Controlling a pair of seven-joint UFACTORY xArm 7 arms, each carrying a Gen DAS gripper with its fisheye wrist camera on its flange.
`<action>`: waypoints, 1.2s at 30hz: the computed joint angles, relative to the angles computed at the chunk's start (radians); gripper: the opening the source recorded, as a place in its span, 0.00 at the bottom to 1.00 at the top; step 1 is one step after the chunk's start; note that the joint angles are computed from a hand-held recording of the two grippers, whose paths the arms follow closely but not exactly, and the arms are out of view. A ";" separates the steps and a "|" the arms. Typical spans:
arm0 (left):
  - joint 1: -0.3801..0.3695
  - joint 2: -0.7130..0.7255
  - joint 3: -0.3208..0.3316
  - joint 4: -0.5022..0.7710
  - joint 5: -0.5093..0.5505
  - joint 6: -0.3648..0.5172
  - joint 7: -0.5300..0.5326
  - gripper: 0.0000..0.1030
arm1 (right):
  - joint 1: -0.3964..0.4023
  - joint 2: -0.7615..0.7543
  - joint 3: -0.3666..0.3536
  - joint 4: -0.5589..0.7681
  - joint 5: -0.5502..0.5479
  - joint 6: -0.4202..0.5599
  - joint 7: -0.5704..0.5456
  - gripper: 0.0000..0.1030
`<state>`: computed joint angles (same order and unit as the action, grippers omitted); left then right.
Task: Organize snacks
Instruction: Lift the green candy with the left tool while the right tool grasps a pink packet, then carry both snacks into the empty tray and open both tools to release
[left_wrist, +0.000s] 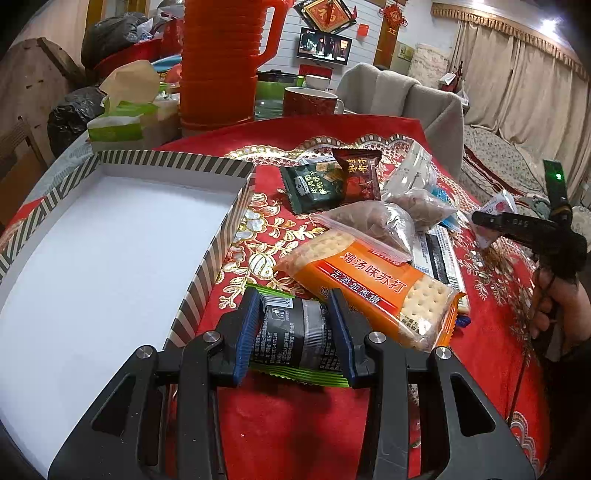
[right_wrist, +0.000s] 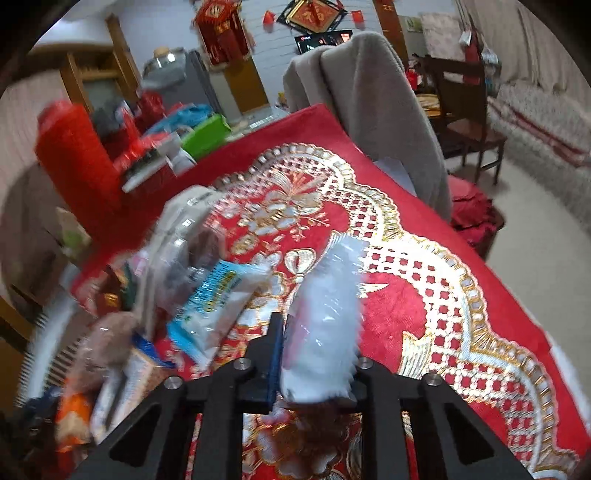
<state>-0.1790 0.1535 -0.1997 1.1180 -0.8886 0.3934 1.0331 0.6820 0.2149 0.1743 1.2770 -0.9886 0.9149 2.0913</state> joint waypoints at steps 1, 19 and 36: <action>0.001 0.000 0.000 0.001 0.000 0.001 0.001 0.36 | 0.004 -0.005 -0.002 -0.006 -0.023 -0.008 0.022 0.16; 0.007 -0.010 -0.005 -0.004 -0.078 -0.001 0.054 0.31 | 0.024 -0.009 0.022 0.004 -0.109 0.036 0.065 0.16; 0.039 -0.110 0.112 0.033 -0.452 0.215 0.306 0.04 | 0.239 0.335 -0.059 0.560 -0.307 0.106 -0.131 0.16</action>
